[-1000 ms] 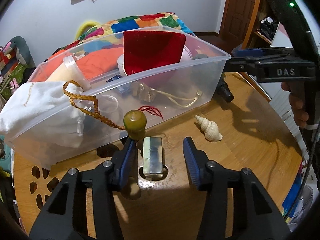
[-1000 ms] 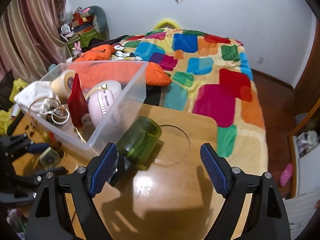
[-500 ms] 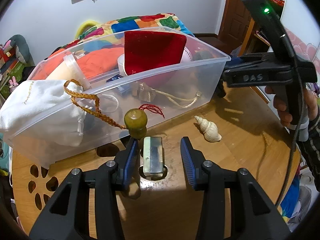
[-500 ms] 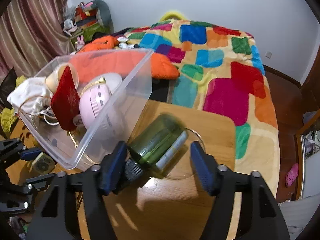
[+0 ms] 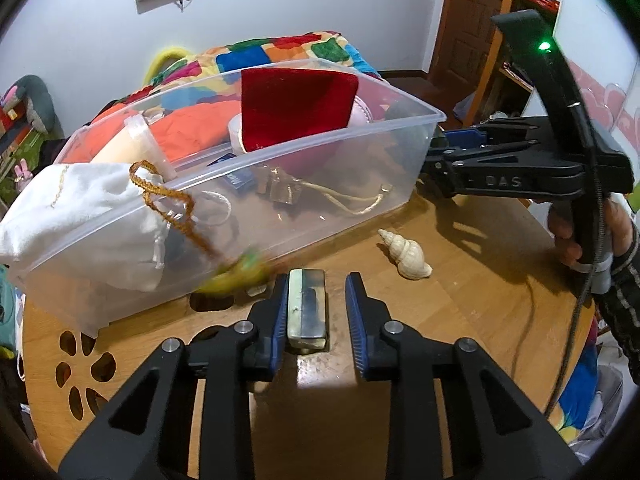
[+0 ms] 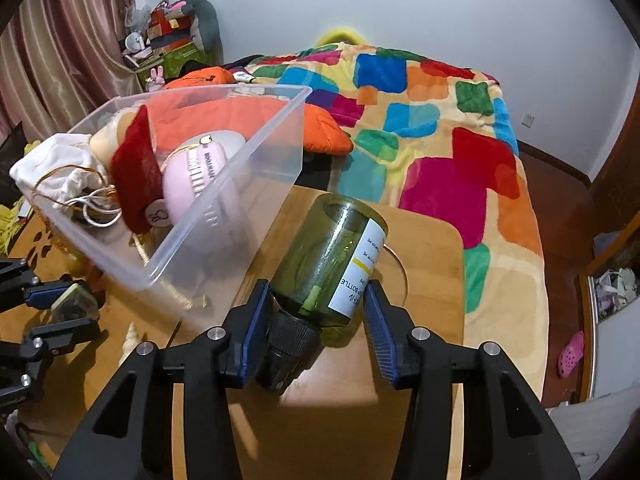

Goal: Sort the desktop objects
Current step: 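Grasp the clear-green block with the left tool while the right tool grasps the green bottle, then lift and carry the block and green bottle toward the clear box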

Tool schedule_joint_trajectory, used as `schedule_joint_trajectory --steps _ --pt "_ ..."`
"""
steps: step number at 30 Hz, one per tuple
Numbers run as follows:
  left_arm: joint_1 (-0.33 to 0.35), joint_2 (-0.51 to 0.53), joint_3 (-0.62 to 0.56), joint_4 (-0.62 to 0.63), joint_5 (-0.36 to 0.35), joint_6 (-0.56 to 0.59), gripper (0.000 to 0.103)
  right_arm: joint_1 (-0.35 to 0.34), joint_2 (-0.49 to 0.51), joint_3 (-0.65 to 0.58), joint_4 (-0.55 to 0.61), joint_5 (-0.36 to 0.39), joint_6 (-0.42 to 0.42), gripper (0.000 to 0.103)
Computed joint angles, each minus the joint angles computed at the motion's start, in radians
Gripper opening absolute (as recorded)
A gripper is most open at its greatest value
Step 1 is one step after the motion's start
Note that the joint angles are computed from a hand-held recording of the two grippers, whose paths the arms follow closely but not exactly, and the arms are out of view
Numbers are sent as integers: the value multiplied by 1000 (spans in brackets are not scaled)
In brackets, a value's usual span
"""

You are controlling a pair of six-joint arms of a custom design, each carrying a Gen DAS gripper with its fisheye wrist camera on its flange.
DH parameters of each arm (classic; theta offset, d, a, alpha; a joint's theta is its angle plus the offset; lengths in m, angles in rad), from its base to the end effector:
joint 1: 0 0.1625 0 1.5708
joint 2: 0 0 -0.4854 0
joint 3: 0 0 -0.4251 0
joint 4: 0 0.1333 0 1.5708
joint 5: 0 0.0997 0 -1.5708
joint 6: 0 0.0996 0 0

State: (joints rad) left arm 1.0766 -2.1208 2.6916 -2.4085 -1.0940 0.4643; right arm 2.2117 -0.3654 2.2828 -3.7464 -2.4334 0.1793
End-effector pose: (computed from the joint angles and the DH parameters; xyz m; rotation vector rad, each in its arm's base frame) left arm 0.0516 -0.2817 0.2876 1.1438 2.3884 -0.3649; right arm 0.2985 -0.3037 -0.1011 0.4013 -2.3219 0.7116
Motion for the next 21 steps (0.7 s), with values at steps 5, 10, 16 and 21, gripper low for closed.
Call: schedule_joint_trajectory --steps 5,10,16,21 --pt "-9 -16 4 11 5 -5 15 49 -11 24 -15 -16 45 43" --pt "-22 -44 4 27 11 -11 15 108 -28 30 14 -32 78 43" --pt "-36 -91 -16 69 5 -33 15 182 -28 22 53 -36 121 43" --pt "-77 -154 -29 121 22 -48 15 227 -32 9 76 -41 136 43"
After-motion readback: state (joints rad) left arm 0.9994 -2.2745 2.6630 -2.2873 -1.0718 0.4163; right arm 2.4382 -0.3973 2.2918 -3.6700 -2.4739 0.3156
